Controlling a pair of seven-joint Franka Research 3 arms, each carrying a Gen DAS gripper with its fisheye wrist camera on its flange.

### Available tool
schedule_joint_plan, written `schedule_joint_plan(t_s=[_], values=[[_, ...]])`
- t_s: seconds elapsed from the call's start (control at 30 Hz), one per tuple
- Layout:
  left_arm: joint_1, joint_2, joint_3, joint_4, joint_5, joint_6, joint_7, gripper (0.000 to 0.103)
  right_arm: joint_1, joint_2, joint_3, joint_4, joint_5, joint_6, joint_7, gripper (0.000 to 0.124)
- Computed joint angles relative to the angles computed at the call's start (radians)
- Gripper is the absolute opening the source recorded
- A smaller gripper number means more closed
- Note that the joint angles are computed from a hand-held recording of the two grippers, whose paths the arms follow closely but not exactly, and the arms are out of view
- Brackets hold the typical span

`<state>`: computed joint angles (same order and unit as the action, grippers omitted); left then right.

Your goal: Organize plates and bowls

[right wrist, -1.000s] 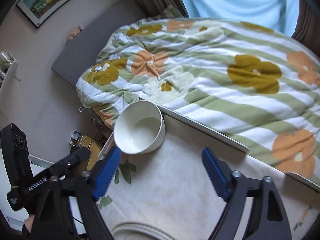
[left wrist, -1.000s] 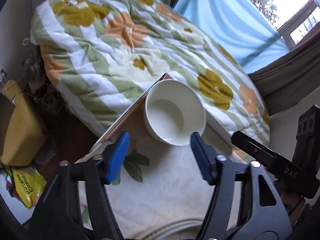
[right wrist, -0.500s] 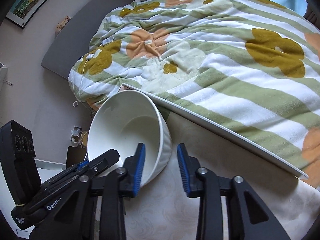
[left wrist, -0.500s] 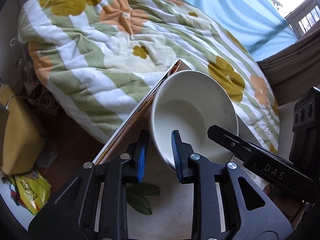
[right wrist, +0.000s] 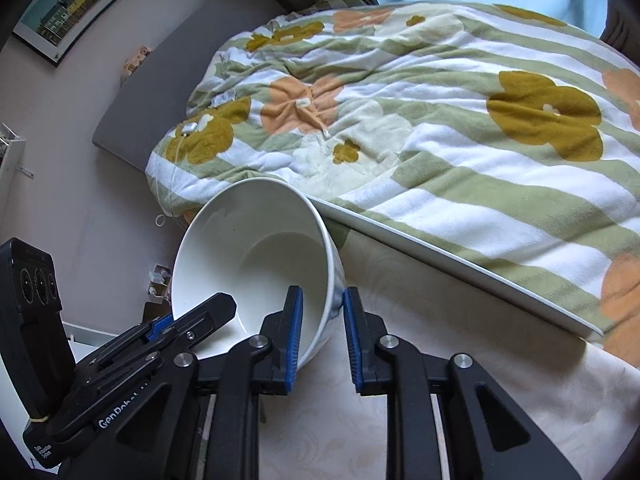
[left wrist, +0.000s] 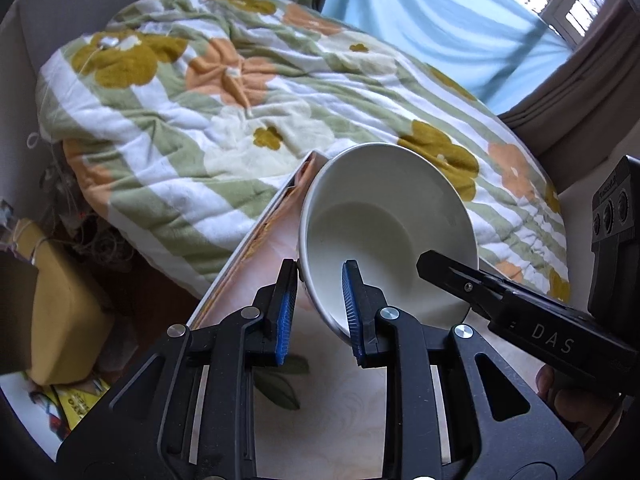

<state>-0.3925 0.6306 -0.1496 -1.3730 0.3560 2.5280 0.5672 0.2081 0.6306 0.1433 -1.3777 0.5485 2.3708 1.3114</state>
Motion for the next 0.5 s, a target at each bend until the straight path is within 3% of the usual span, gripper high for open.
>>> schedule_joint_plan(t_s=[0.23,0.5], values=[[-0.088,-0.126,0.000,-0.055,0.094,-0.030,-0.071,0.021,-0.046,-0.307,0.004,-0.335,0.135,0.110,-0.114,0.019],[-0.246,-0.143,-0.045,0.037,0.207,-0.134,-0.175,0.021,-0.056,-0.700,-0.103,-0.726,0.227,0.142,-0.215,0.019]])
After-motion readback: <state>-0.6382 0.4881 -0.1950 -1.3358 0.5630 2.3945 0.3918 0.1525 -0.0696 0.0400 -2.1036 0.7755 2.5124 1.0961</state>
